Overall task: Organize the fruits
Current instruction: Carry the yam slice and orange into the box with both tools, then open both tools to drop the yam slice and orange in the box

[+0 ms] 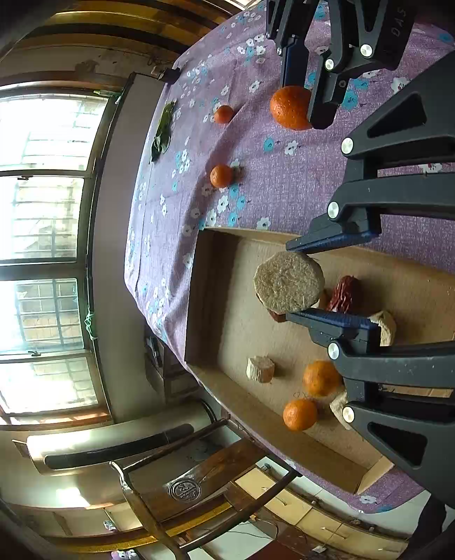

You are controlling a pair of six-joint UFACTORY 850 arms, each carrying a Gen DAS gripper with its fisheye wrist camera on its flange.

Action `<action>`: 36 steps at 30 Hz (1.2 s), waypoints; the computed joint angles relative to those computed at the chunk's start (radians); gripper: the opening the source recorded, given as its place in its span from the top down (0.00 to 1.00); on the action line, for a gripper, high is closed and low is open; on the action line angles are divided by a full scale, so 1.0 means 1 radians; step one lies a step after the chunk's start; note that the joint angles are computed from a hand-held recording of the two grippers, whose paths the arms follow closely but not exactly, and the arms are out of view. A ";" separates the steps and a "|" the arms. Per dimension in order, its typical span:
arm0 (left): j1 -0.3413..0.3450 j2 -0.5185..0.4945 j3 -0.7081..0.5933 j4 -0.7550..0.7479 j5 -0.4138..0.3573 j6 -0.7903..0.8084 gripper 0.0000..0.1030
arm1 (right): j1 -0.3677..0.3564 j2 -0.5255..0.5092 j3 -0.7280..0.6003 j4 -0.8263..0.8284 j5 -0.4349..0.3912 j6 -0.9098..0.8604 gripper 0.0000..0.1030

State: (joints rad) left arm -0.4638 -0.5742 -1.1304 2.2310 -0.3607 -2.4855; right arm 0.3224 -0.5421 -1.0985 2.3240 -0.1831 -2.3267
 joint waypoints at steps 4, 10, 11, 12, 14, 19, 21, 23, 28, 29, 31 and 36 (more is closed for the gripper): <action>0.023 0.008 0.013 -0.002 -0.010 -0.006 0.70 | 0.022 -0.030 -0.049 -0.126 0.014 0.105 0.62; 0.056 0.012 0.020 -0.010 -0.008 0.003 0.70 | 0.045 -0.078 -0.125 -0.371 0.029 0.330 0.62; 0.062 0.010 0.018 -0.011 -0.003 0.005 0.70 | 0.048 -0.085 -0.136 -0.410 0.032 0.366 0.62; 0.070 0.009 0.015 -0.011 0.004 0.005 0.70 | 0.051 -0.093 -0.149 -0.453 0.034 0.406 0.62; 0.088 0.006 0.005 -0.013 0.019 0.003 0.70 | 0.055 -0.111 -0.177 -0.537 0.034 0.489 0.62; 0.126 -0.020 -0.045 -0.038 0.075 0.035 0.70 | 0.057 -0.168 -0.266 -0.850 0.034 0.801 0.62; 0.135 -0.036 -0.068 -0.053 0.098 0.053 0.70 | 0.054 -0.198 -0.312 -0.981 0.021 0.931 0.62; 0.141 -0.056 -0.099 -0.112 0.107 0.115 0.70 | 0.056 -0.227 -0.357 -1.124 0.015 1.071 0.62; 0.152 -0.114 -0.194 -0.299 0.151 0.316 0.70 | 0.051 -0.298 -0.467 -1.385 -0.018 1.328 0.62; 0.153 -0.126 -0.213 -0.363 0.157 0.385 0.70 | 0.050 -0.312 -0.488 -1.424 -0.026 1.366 0.62; 0.152 -0.156 -0.259 -0.522 0.167 0.550 0.70 | 0.047 -0.340 -0.532 -1.504 -0.044 1.446 0.62; 0.156 -0.224 -0.359 -0.933 0.172 0.958 0.70 | 0.039 -0.414 -0.640 -1.608 -0.095 1.555 0.61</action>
State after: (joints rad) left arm -0.3074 -0.7982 -1.4893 1.2976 -0.1889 -1.5276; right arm 0.3619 -0.9565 -1.7387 0.7164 -0.2779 -0.7718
